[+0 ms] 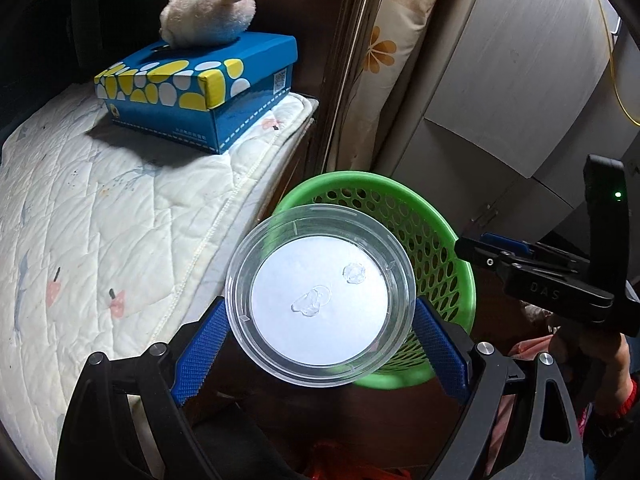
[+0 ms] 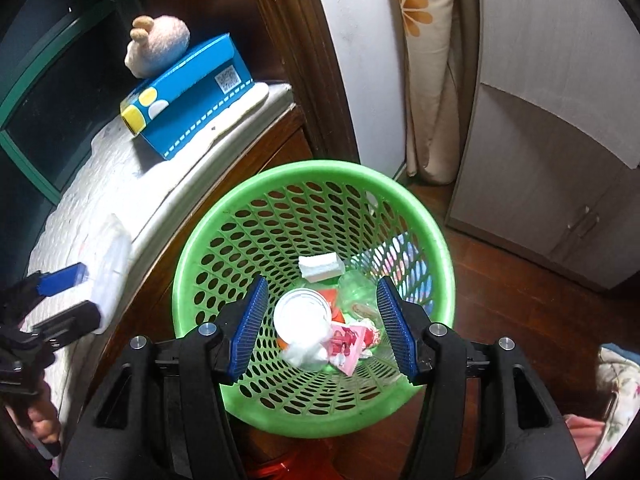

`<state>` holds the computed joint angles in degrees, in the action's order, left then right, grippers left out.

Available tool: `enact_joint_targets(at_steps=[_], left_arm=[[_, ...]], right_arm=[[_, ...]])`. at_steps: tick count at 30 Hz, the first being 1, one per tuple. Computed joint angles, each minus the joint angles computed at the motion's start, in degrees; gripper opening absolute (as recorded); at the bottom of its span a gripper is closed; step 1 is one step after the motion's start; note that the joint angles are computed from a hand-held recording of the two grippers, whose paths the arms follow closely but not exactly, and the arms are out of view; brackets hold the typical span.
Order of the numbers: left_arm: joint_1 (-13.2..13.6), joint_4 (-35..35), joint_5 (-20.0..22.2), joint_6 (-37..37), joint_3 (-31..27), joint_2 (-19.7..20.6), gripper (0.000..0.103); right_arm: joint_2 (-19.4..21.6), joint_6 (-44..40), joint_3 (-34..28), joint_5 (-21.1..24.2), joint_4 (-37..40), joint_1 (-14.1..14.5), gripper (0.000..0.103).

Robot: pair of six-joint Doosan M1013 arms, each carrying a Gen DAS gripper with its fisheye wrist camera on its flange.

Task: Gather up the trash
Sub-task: 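Carry the tray and round lid over the green basket and open both grippers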

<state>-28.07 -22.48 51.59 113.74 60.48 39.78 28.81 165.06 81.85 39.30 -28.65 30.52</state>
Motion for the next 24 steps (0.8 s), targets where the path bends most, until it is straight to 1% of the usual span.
enact_joint_targets(at_steps=[6,12,18,22,24], left_arm=[[-0.88,0.03,1.82,-0.57,-1.75,1.55,0.088],[-1.51,0.22,3.86,-1.93,-3.7,3.09,0.088],[-2.04,0.06,6.01,-2.79,-5.41,4.58,0.088],[-2.26,0.02,7.64,-3.2,-6.4,5.52,0.088],[-2.37,0.14,7.8,-3.43,-6.46,5.73,0.089]], right_arm=[[-1.81,3.84,2.09,-1.91,-2.81,0.5,0.061],[-3.01,7.72,3.44,-3.17,-5.49,1.02,0.062],[-3.79,10.94,4.48,-3.0,-7.67,1.31,0.063],[-4.14,12.33,5.16,-3.37,-7.9,1.25,0.064],[-4.19,12.36,5.32,-3.38,-7.83,1.25,0.064]])
